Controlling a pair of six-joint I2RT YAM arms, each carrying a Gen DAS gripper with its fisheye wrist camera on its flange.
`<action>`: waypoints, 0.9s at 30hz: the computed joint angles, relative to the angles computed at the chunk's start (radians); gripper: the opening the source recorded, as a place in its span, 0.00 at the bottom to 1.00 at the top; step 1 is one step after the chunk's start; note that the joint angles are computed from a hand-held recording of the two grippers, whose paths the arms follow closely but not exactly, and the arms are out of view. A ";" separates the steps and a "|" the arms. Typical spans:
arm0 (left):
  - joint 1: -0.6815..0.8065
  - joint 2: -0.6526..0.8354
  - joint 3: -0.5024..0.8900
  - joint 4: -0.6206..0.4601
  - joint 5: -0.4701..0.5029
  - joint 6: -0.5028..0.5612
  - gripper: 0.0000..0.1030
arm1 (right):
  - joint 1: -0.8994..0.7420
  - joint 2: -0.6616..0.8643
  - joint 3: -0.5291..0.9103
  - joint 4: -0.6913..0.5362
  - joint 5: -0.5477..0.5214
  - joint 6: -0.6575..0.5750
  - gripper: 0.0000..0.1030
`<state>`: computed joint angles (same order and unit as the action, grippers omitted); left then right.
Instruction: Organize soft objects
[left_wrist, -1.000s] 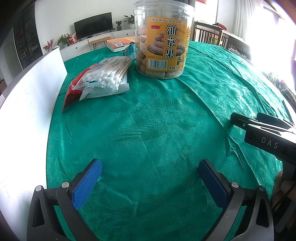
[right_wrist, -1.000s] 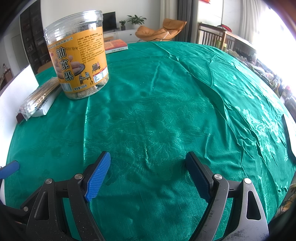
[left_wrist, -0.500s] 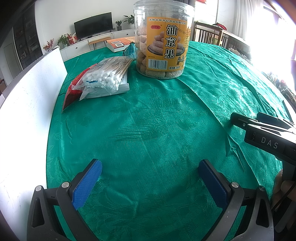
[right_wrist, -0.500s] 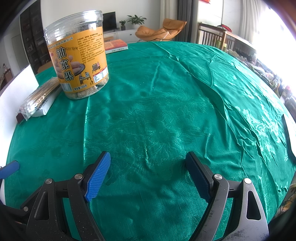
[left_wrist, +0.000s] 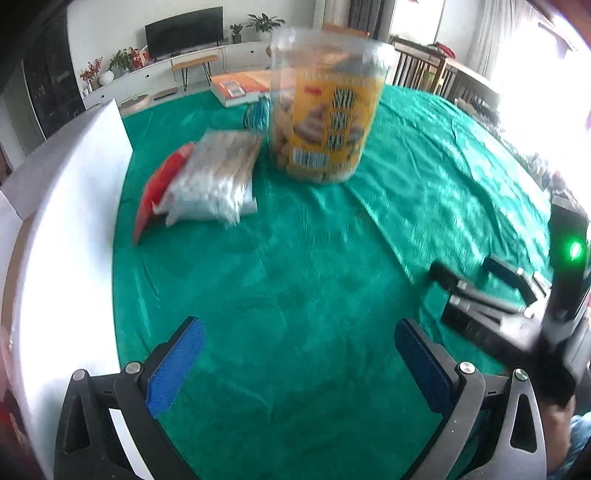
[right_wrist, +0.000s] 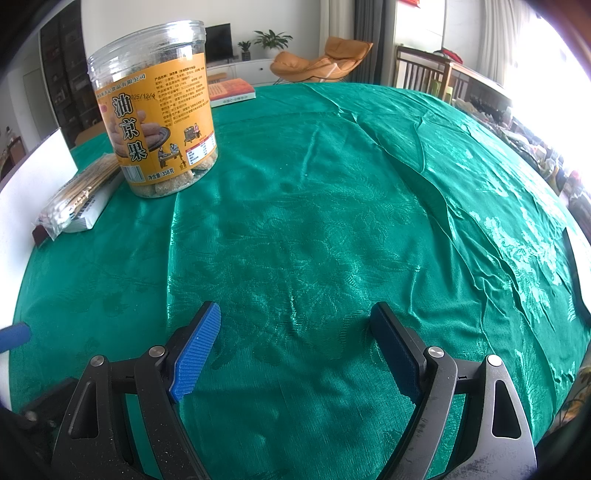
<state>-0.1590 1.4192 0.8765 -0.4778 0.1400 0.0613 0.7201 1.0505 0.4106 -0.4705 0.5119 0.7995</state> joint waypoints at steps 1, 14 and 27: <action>0.012 0.020 0.071 -0.036 0.000 -0.004 0.99 | 0.000 -0.001 0.000 0.000 0.000 0.000 0.83; 0.020 0.699 0.821 -0.273 -0.238 0.086 0.67 | 0.000 -0.002 -0.001 0.000 0.000 -0.001 0.83; 0.116 0.008 0.073 -0.191 0.069 0.073 0.33 | 0.006 0.000 0.001 -0.004 -0.001 0.001 0.85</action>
